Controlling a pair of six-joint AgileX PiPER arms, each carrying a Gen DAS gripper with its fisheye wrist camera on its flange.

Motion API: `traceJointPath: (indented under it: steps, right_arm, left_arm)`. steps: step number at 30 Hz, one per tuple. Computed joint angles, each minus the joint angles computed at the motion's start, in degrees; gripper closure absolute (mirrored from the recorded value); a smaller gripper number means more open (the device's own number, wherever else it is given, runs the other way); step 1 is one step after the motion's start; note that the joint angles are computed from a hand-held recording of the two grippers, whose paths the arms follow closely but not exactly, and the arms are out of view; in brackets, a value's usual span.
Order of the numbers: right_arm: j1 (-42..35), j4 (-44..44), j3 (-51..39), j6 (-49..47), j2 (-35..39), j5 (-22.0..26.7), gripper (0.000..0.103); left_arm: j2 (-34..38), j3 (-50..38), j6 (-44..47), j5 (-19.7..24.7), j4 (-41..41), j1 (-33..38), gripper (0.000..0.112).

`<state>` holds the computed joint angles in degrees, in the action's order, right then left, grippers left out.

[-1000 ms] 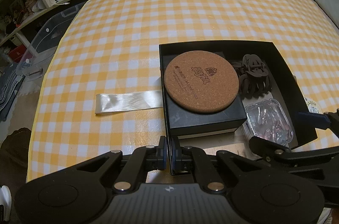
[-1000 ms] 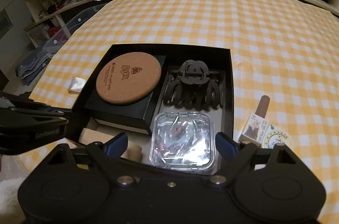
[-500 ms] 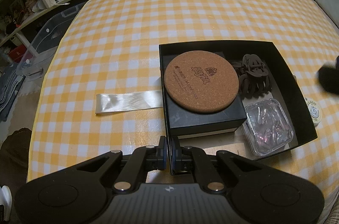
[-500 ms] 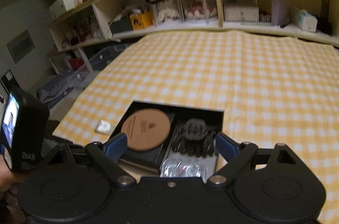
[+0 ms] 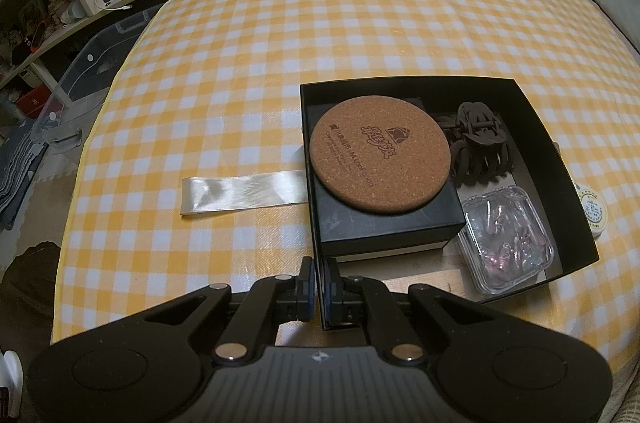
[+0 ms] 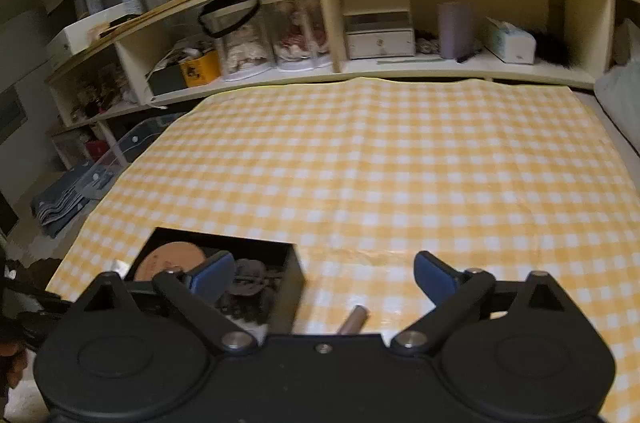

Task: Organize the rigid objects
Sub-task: 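Move the right tool to the round white tape measure and grasp it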

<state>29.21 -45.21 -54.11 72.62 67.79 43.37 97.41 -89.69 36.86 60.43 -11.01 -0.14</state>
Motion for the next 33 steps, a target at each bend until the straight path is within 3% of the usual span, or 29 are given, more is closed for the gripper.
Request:
traceJointPath:
  steps: [4,10,19,22,24,28,33]
  right_arm:
    - [-5.4,3.3,3.2,-4.1,-1.0,-4.0,0.0]
    - [-15.1,20.1,7.9,-26.7,0.9,-14.8,0.0]
    - [-16.3,29.0,8.4,-42.6,8.5,-13.4,0.0]
    - [-17.4,36.3,8.4,-50.0,11.2,-13.6,0.011]
    - [-16.4,35.9,8.6,-50.2,12.7,-13.4,0.014]
    - [-13.0,26.9,9.5,-42.1,13.5,-13.8,0.015]
    - [-11.8,24.2,9.6,-40.0,13.7,-14.2,0.028]
  left_arm:
    - [0.0,-0.1,0.0,0.0,0.0,0.0,0.107]
    - [0.0,0.1,-0.1,0.0,0.0,0.0,0.107]
    - [0.0,0.0,-0.1,0.0,0.0,0.0,0.107]
    - [0.0,-0.2,0.0,0.2,0.0,0.0,0.107]
    - [0.0,-0.2,0.0,0.2,0.0,0.0,0.107]
    - [0.0,0.0,0.0,0.0,0.0,0.0,0.107]
    - [0.0,-0.1,0.0,0.1,0.0,0.0,0.107]
